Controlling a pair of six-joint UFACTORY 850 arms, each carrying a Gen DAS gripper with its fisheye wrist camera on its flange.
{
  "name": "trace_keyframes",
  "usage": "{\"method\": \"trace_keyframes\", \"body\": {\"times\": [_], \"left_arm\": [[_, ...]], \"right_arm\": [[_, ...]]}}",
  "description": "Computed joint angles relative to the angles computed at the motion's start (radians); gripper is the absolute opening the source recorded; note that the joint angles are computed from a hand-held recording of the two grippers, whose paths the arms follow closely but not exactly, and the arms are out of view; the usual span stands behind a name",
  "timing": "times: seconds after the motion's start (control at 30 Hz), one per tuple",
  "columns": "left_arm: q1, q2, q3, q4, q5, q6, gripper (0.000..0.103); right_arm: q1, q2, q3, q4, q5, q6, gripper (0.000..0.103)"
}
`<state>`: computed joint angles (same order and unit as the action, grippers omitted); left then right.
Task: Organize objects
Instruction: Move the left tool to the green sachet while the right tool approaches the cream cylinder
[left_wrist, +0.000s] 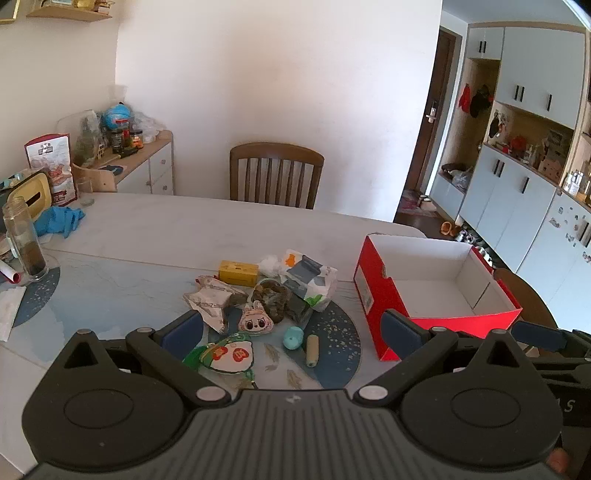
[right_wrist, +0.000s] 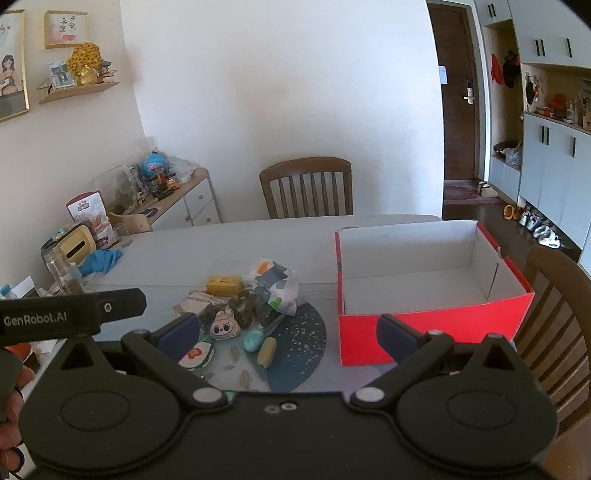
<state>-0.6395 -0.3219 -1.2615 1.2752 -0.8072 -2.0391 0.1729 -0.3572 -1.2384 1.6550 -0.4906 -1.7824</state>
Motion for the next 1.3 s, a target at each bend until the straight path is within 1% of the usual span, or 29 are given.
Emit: {"method": "trace_keyframes", "body": {"times": [0.2,0.3,0.4,0.5,0.57,0.63,0.67,0.73,0.8,0.9,1.0,1.1,1.2,1.3], "left_arm": [[0.022,0.012,0.026,0.001,0.019,-0.001,0.103],[0.045,0.018,0.048,0.009,0.039,-0.003,0.103],[0.077,0.026,0.076,0.035,0.083,-0.011,0.103],[0.115,0.034,0.113,0.092,0.137,-0.035,0.103],[0.136,0.039,0.142,0.143,0.173,-0.063,0.103],[0.162,0.037,0.161,0.171,0.208,-0.059,0.103],[0.172,0.034,0.17,0.187,0.218,-0.055,0.103],[0.189,0.019,0.173,0.176,0.215,-0.001,0.103],[0.211,0.004,0.181,0.191,0.245,0.034,0.103],[0.244,-0.02,0.186,0.207,0.319,0.084,0.103],[0.268,-0.052,0.18,0.235,0.374,0.083,0.103],[0.295,-0.086,0.168,0.253,0.439,0.067,0.103],[0.316,-0.12,0.15,0.255,0.484,0.09,0.103],[0.335,-0.144,0.138,0.259,0.519,0.1,0.102]], "right_arm": [[0.016,-0.008,-0.011,-0.022,0.003,0.018,0.102],[0.03,-0.02,-0.022,-0.027,0.024,0.029,0.102],[0.047,-0.038,-0.041,-0.058,0.051,0.075,0.102],[0.064,-0.059,-0.063,-0.115,0.077,0.139,0.101],[0.075,-0.073,-0.074,-0.127,0.093,0.147,0.1],[0.088,-0.088,-0.087,-0.16,0.12,0.19,0.1],[0.092,-0.096,-0.095,-0.182,0.127,0.217,0.099],[0.1,-0.112,-0.11,-0.22,0.14,0.26,0.098],[0.107,-0.128,-0.122,-0.241,0.151,0.277,0.098],[0.12,-0.16,-0.153,-0.342,0.165,0.368,0.094],[0.132,-0.194,-0.185,-0.459,0.184,0.488,0.09],[0.14,-0.232,-0.228,-0.6,0.169,0.644,0.086],[0.149,-0.274,-0.272,-0.689,0.156,0.739,0.083],[0.158,-0.315,-0.319,-0.782,0.14,0.835,0.078]]}}
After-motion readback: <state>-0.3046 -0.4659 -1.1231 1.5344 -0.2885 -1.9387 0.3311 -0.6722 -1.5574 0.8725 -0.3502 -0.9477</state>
